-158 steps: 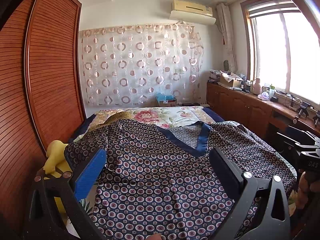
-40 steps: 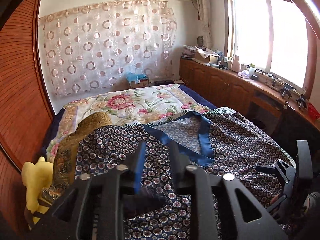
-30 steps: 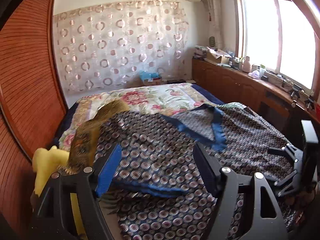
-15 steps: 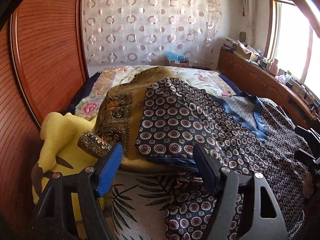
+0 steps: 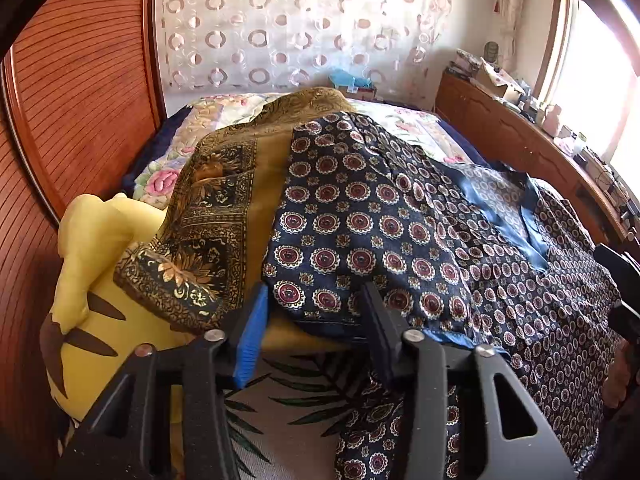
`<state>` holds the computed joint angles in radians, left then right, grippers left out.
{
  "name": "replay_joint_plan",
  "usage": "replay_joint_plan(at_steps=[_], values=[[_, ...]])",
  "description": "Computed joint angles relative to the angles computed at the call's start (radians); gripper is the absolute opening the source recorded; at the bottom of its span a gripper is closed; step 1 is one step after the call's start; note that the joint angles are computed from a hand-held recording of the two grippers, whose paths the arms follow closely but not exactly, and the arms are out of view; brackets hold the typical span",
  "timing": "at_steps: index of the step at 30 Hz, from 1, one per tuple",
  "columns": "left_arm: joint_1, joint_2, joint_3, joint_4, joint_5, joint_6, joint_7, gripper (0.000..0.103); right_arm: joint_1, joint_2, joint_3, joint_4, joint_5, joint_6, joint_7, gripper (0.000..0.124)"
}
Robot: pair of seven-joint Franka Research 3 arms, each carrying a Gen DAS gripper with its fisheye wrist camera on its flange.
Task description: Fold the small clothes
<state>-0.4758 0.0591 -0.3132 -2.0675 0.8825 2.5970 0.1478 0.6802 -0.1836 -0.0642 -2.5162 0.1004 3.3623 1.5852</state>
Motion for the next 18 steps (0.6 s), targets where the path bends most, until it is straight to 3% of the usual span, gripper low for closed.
replay_joint_plan(at_steps=[2,5,9,12,18], values=[[0.002,0.0,0.002,0.002,-0.008,0.011,0.005,0.018,0.016,-0.009,-0.024,-0.01,-0.008,0.002,0.004,0.103],[-0.01,-0.004,-0.003,0.025,0.043,-0.037,-0.024,0.004,0.001,-0.025,-0.01,-0.027,0.001,0.009,0.006,0.103],[-0.026,0.017,-0.013,0.091,0.067,-0.082,0.007,0.003,-0.004,-0.044,-0.007,-0.049,0.002,0.021,0.02,0.103],[-0.042,0.059,-0.011,0.175,0.076,-0.1,0.05,0.003,0.072,-0.059,-0.092,-0.061,-0.03,0.027,0.057,0.103],[-0.103,0.203,0.02,0.403,0.067,-0.177,0.176,0.003,-0.056,-0.097,0.021,-0.096,0.014,0.034,0.029,0.103]])
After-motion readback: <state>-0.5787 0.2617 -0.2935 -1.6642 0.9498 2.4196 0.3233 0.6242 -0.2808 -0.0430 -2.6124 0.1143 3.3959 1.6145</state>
